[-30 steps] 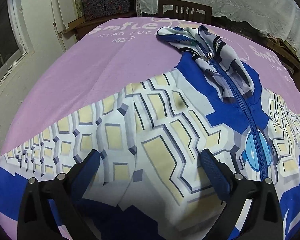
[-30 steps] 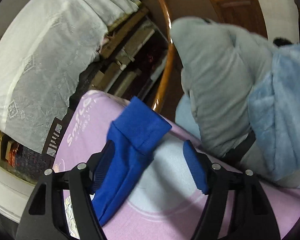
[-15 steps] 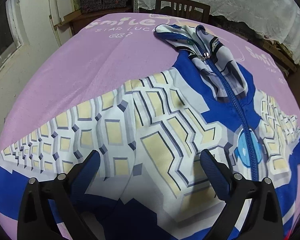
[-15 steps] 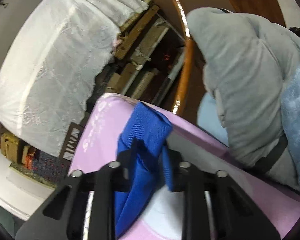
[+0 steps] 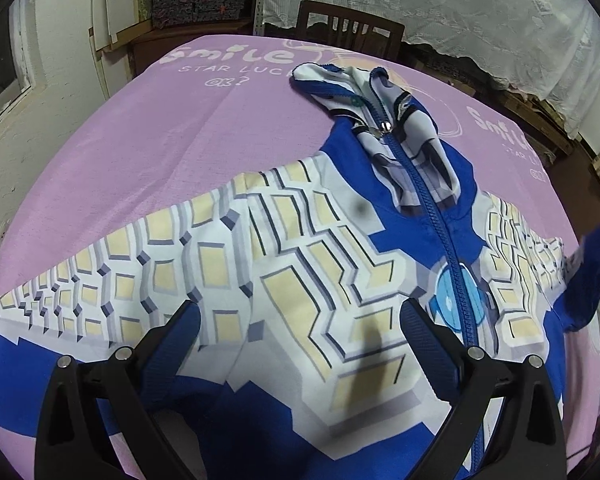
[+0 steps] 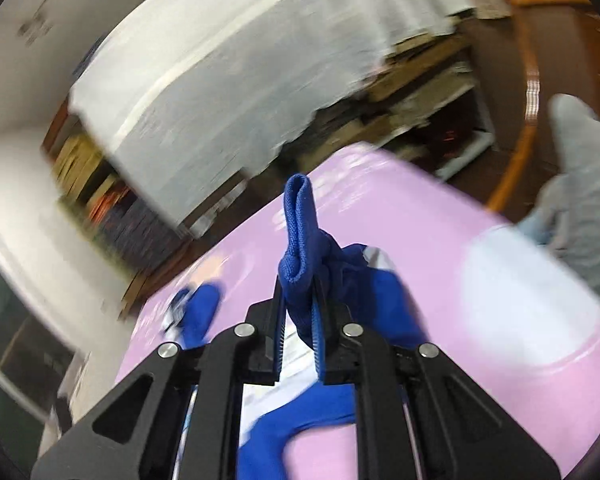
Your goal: Fold large clothes
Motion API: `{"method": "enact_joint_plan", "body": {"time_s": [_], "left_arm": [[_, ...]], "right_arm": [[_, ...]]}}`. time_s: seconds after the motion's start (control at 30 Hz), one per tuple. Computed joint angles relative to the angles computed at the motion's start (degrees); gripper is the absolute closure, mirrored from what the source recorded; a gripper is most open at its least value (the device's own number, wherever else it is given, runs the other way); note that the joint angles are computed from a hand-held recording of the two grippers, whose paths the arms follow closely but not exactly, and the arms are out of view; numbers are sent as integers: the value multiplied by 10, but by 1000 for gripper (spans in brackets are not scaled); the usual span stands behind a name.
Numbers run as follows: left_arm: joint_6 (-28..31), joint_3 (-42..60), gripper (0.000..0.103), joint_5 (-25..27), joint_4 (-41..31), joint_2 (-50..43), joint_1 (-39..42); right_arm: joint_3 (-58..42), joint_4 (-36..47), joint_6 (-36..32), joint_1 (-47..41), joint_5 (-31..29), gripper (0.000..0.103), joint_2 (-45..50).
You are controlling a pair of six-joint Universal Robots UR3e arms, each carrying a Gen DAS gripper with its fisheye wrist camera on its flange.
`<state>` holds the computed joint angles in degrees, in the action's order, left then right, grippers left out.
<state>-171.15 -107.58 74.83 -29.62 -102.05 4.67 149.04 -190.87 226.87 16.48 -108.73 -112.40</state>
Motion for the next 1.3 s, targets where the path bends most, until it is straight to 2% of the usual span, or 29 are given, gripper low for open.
{"method": "enact_joint_plan", "body": {"time_s": [0.13,0.33,0.47,0.53,0.6,0.63,0.67,0.8,0.93,1.0,1.03,1.13,1.2,1.23,1.3], "left_arm": [[4,-2,3,-13,-14,7,3],[9,-5,3,-32,-26,12,7],[13,-6,3,-30,-24,10,-2],[17,-8,3,-29,-21,10,-5],[22,-11,3,-30,-17,12,-8],[24,-12,3,-31,-18,13,-10],[29,-12,3,-40,-25,17,-9],[27,-3,3,-79,-61,24,-12],[32,59,4,-105,-129,7,-56],[35,90,4,-122,-154,-5,-80],[35,99,5,-126,-161,-10,-88],[28,165,14,-122,-187,-62,-136],[19,205,28,-115,-200,-98,-158],[15,225,41,-115,-210,-115,-166],[6,250,74,-106,-217,-139,-179]], "right_arm": [[-131,1,2,94,-7,92,153],[-265,43,6,156,32,92,304],[-316,117,1,144,123,86,367],[-315,120,-13,129,175,85,382],[-334,148,-21,143,159,76,379],[-327,142,-27,142,174,60,367],[-317,120,-27,142,183,52,360],[-242,46,-48,137,166,52,290],[-207,55,-43,115,121,51,236],[-163,28,-45,86,119,52,205],[-147,10,-37,90,99,52,198],[-73,-62,-29,53,110,52,163],[-31,-101,-23,16,138,52,141],[-12,-112,-19,1,145,52,124],[20,-107,-23,-28,160,52,75]]}}
